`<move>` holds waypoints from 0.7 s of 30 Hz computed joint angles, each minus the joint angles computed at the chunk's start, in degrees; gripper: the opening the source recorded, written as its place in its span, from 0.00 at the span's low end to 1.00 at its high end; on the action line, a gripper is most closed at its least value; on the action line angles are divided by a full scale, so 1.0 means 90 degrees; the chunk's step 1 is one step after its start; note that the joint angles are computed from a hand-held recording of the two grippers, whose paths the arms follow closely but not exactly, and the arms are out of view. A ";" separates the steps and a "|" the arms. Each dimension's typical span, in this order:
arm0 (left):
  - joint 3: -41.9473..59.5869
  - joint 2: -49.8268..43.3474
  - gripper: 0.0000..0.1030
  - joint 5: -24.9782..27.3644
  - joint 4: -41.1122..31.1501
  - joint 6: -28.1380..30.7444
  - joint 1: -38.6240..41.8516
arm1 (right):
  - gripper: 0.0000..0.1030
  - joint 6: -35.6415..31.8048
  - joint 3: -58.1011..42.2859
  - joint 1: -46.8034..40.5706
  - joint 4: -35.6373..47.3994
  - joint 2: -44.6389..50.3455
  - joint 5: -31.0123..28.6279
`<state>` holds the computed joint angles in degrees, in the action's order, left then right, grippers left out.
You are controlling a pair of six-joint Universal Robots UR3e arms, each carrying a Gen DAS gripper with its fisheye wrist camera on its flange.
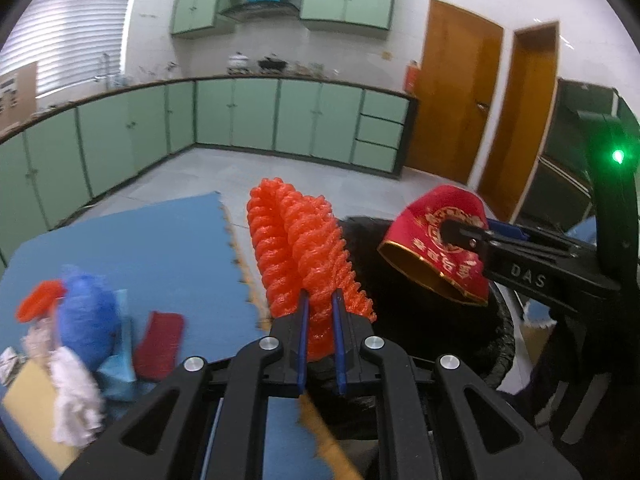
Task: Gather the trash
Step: 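Carry the orange net with the left gripper into the black bin while the right drops the envelope there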
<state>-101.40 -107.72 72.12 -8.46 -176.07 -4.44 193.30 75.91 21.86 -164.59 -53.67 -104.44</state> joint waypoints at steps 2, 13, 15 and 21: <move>0.0345 -0.0351 0.10 0.0031 -0.0079 -0.0018 -0.0184 | 0.41 0.0009 0.0119 -0.0131 -0.0056 0.0045 -0.0028; 0.2018 -0.1750 0.28 -0.0122 -0.0971 -0.0005 -0.0681 | 0.62 0.0238 0.0893 -0.0756 -0.0330 0.0095 -0.0021; 0.2032 -0.1779 0.38 -0.0132 -0.0974 -0.0015 -0.0701 | 0.66 0.0336 0.0973 -0.0771 -0.0379 0.0053 -0.0014; 0.1280 -0.1222 0.45 -0.0004 -0.0550 0.0002 -0.0471 | 0.76 0.0420 0.0922 -0.0619 -0.0582 0.0018 -0.0148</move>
<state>-89.88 -118.72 72.09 -13.41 -176.05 -8.68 197.08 84.21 16.29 -169.83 -53.51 -105.77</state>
